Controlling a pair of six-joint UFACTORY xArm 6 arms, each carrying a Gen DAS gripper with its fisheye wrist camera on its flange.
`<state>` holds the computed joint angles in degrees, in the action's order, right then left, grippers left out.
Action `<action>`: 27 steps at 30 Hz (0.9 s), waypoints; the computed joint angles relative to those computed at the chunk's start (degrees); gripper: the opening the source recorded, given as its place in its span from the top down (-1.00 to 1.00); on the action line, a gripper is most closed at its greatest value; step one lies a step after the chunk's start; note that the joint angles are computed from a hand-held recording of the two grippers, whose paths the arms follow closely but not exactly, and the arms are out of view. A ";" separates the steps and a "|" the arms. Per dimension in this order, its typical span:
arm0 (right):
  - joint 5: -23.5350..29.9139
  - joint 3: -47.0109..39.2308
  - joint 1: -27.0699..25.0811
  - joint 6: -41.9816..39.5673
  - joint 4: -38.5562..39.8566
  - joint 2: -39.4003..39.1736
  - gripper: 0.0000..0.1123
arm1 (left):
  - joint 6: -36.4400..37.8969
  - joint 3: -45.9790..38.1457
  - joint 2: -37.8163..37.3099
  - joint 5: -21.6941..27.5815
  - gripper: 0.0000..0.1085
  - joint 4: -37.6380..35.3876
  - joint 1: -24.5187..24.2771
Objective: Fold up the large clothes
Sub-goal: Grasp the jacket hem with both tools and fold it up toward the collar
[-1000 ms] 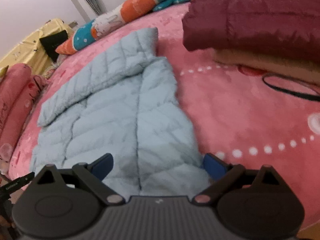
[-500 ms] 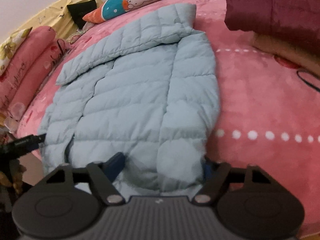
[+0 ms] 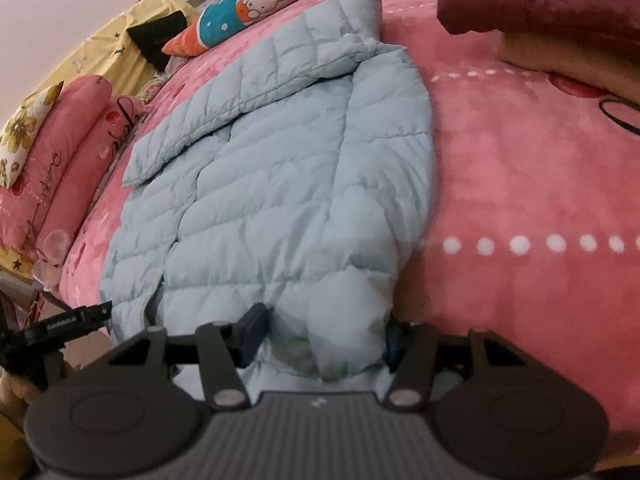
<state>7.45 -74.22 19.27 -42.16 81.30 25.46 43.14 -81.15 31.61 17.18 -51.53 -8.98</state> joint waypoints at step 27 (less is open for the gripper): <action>22.52 11.38 -4.93 -38.21 46.82 -15.71 0.89 | 38.62 11.34 -17.90 6.89 0.94 -38.30 2.17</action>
